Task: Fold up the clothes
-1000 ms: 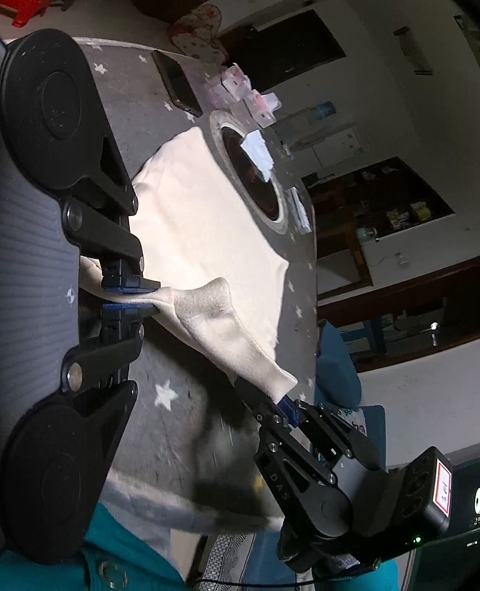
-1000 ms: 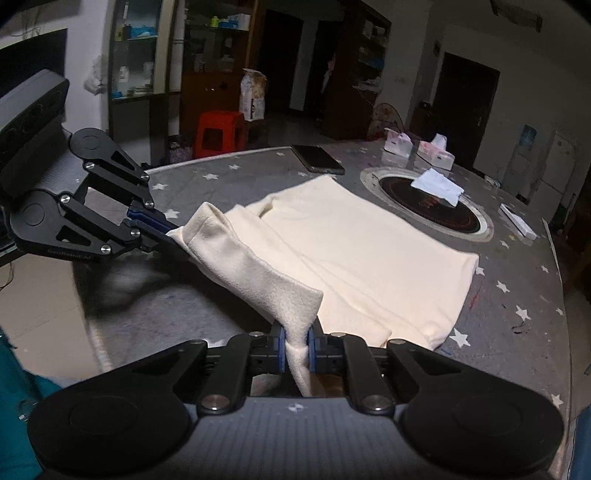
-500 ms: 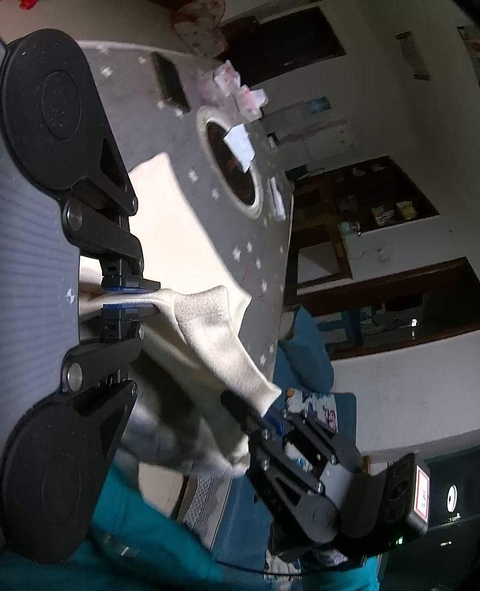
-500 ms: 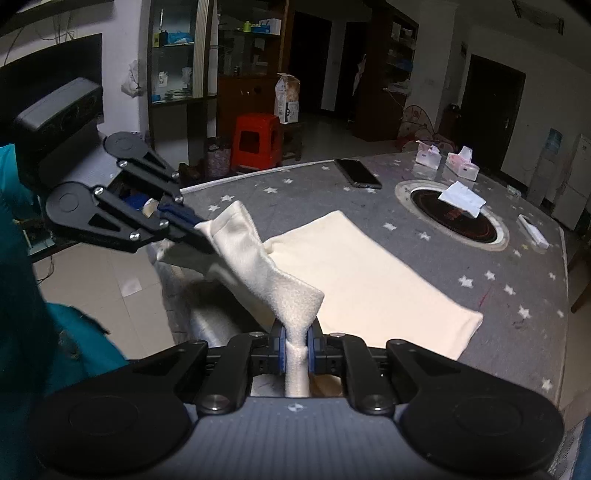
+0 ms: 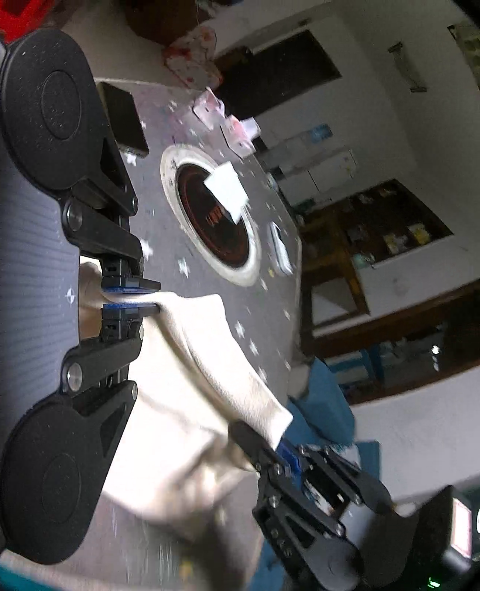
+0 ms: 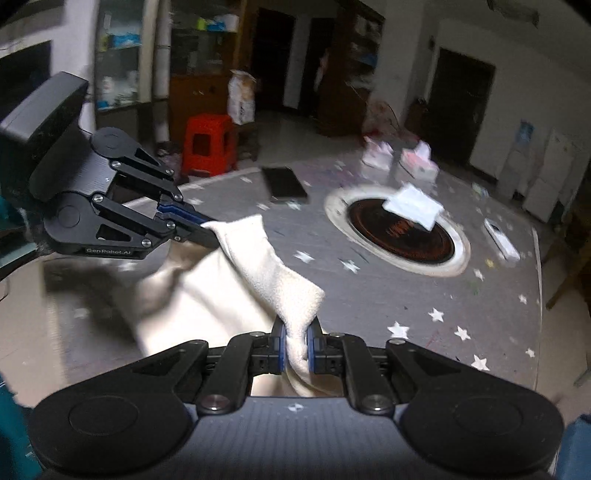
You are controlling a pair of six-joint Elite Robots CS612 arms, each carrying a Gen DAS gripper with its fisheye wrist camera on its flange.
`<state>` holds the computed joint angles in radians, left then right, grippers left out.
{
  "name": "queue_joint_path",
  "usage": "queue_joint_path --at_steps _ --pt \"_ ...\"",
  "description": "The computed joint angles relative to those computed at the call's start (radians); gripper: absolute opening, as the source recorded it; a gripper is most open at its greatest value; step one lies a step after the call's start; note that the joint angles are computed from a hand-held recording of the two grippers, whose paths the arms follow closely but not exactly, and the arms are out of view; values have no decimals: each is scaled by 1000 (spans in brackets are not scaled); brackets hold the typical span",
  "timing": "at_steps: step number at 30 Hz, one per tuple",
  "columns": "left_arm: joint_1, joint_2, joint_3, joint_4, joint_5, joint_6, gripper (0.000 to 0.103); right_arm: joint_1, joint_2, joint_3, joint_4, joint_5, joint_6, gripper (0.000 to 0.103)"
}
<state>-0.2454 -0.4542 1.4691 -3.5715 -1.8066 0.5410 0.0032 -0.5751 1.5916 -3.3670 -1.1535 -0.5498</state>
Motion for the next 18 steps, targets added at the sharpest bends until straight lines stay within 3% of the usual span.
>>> queue_joint_path --at_steps 7,9,11,16,18 --pt "-19 86 -137 96 94 -89 10 13 106 -135 18 -106 146 11" --pt "-22 101 -157 111 125 -117 17 15 129 -153 -10 -133 198 18" --pt "-23 107 -164 119 151 -144 23 18 151 -170 -36 -161 247 19" --pt "-17 94 -135 72 185 -179 28 12 150 -132 -139 -210 336 22" --pt "-14 80 -112 46 184 -202 27 8 136 -99 -178 -199 343 22"
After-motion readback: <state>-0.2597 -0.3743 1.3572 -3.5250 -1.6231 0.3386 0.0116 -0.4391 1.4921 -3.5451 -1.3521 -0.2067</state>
